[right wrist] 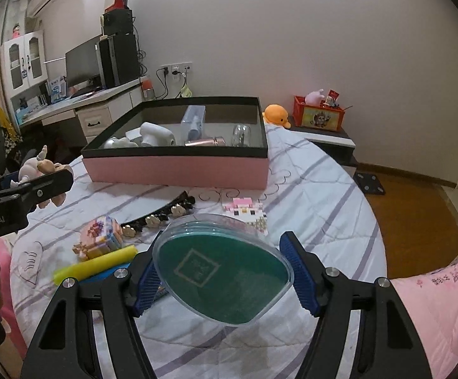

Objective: Organize rigid objects
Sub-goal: 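Carry pink doll with left tool while right tool carries teal case into pink box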

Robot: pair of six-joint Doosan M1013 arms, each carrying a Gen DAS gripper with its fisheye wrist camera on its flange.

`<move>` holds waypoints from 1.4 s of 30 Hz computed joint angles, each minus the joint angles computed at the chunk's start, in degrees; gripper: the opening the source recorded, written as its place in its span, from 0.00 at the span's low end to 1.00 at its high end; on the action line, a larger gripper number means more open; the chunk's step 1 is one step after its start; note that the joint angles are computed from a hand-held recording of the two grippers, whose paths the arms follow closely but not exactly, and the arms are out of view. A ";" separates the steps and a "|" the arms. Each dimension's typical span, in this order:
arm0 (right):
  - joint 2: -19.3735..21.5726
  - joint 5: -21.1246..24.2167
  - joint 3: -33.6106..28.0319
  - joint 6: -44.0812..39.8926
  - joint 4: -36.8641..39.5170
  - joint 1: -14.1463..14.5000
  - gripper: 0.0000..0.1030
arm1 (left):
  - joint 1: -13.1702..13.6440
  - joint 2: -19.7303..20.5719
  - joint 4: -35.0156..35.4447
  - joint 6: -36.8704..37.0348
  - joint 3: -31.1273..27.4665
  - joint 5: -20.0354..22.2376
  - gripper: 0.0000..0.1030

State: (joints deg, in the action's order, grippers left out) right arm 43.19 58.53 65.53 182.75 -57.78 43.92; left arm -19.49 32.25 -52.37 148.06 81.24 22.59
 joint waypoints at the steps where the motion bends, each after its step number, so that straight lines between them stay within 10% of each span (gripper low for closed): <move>1: -0.05 0.02 -0.17 -0.21 -0.21 0.03 0.70 | 0.03 -0.30 -1.19 1.23 0.20 -0.27 0.88; 10: 0.07 -0.07 -2.99 -3.07 -3.93 -0.01 0.70 | -0.03 -1.71 -6.87 7.28 0.62 -2.48 0.88; 22: 2.63 -2.63 -9.42 -11.90 -1.51 -3.57 0.70 | -0.70 3.12 4.72 -3.26 -8.81 0.30 0.88; 42: 14.30 5.35 -29.58 -36.94 17.89 -12.71 0.70 | -3.28 33.09 39.80 -37.35 -62.82 35.13 0.88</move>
